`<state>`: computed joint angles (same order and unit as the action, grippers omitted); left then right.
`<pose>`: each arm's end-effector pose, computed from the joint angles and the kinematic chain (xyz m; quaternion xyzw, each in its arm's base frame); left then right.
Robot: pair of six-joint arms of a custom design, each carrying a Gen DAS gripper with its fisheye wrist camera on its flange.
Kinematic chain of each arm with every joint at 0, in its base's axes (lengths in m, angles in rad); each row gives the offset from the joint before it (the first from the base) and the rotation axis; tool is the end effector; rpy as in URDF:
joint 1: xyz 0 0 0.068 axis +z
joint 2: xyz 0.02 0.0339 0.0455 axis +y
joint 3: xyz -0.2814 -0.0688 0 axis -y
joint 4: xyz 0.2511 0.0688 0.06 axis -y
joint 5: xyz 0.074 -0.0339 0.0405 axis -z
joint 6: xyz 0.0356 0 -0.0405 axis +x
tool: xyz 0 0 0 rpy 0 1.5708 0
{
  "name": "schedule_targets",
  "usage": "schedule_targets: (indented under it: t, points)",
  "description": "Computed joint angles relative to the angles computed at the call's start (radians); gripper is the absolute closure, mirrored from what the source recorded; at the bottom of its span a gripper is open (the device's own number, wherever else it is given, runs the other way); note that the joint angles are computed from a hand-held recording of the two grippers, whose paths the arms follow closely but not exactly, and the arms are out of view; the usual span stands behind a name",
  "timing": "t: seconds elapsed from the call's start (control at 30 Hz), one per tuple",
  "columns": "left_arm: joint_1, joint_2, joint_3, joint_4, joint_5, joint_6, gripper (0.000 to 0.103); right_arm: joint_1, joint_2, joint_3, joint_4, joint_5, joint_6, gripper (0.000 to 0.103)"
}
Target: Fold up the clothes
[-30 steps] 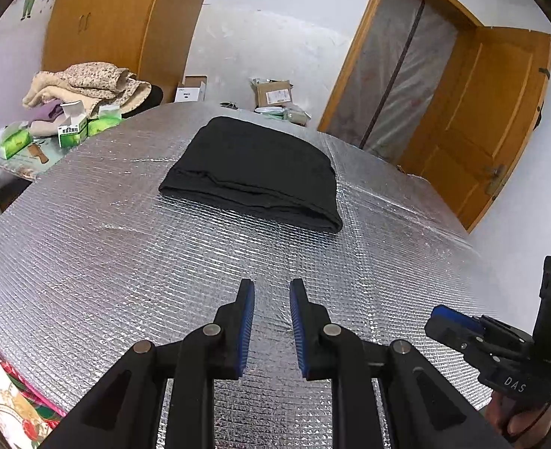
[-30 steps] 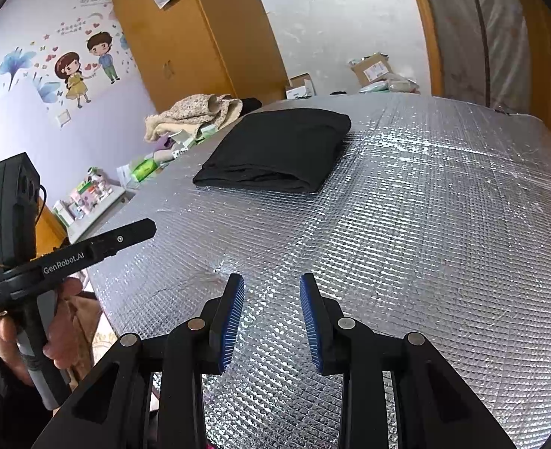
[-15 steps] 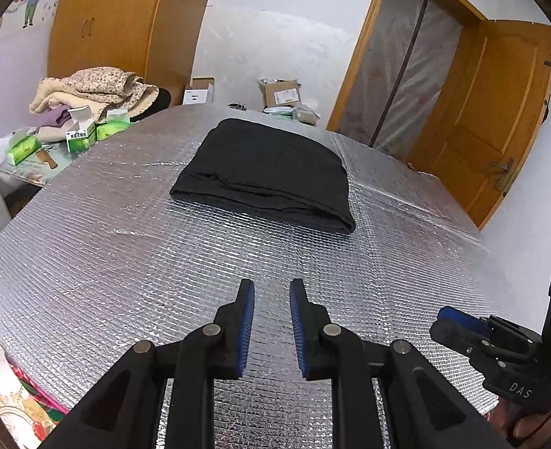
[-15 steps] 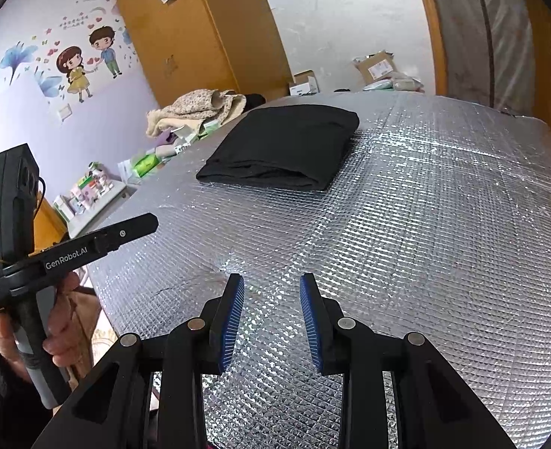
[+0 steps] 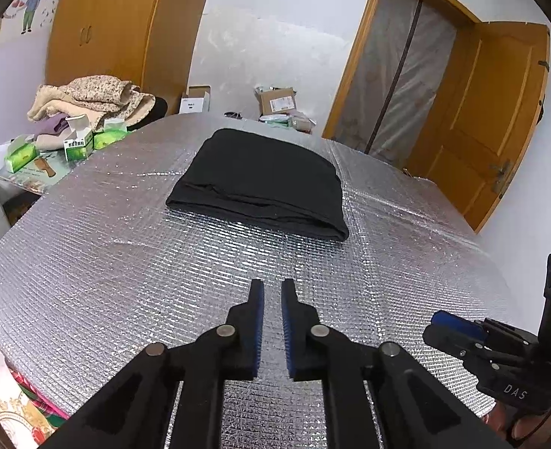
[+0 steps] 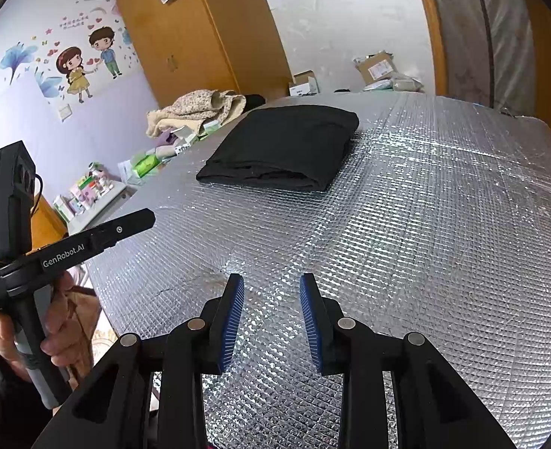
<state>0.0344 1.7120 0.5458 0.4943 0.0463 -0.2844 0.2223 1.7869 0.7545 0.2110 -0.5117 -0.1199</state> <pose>0.2992 0.0086 0.1167 -0.1330 0.8906 -0.0748 0.4284 0.3201 0.0902 0.1266 -0.2446 0.8714 0.2533 0.3416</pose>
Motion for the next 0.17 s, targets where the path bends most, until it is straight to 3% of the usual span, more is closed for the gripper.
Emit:
schedule_targets:
  t: [0.17]
  points:
    - [0.008, -0.013, -0.013, 0.023, -0.003, -0.002, 0.095, -0.004, 0.005, 0.002, -0.002, -0.003, 0.001, 0.071]
